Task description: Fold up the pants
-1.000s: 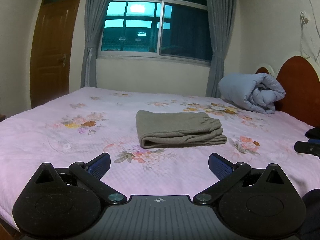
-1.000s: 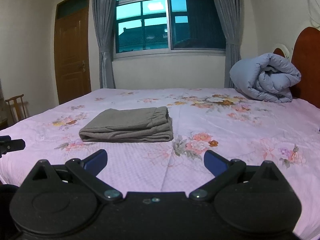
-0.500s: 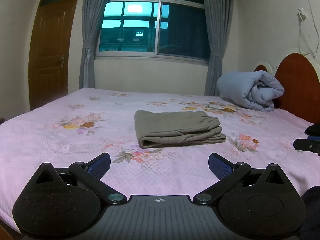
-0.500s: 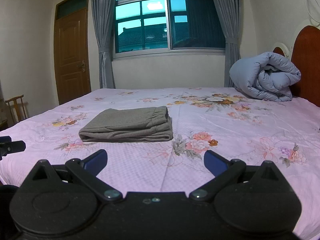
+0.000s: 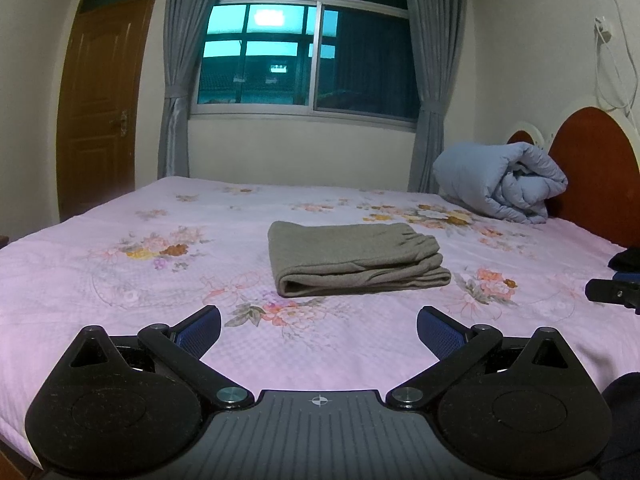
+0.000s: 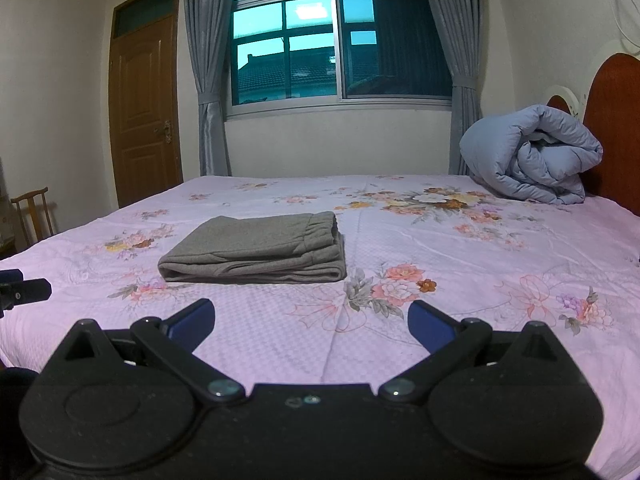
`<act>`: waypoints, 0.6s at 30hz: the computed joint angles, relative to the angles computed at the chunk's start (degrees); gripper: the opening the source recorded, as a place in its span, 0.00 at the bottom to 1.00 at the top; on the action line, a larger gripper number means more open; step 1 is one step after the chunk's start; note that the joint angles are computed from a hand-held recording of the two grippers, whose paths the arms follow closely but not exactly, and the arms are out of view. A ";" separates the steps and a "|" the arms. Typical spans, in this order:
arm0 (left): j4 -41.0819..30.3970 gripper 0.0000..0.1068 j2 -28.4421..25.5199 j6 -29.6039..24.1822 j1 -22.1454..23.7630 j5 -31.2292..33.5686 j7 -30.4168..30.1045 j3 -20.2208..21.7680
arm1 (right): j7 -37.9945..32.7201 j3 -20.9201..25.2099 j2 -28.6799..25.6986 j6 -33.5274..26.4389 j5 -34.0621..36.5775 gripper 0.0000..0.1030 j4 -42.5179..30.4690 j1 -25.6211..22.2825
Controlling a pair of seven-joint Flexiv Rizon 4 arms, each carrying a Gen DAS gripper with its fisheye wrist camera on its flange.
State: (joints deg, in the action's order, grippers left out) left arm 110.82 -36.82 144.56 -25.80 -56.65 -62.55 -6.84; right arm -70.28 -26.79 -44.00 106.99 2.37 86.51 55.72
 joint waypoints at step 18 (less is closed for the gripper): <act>-0.06 0.96 -0.05 0.11 -0.11 -0.04 0.05 -0.01 | -0.45 0.49 0.09 0.06 -0.12 0.94 -0.03 -0.39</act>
State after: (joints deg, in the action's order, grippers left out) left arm 110.76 -36.87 144.67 -25.91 -56.69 -62.51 -6.85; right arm -70.72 -26.30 -43.91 107.05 2.24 86.48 55.33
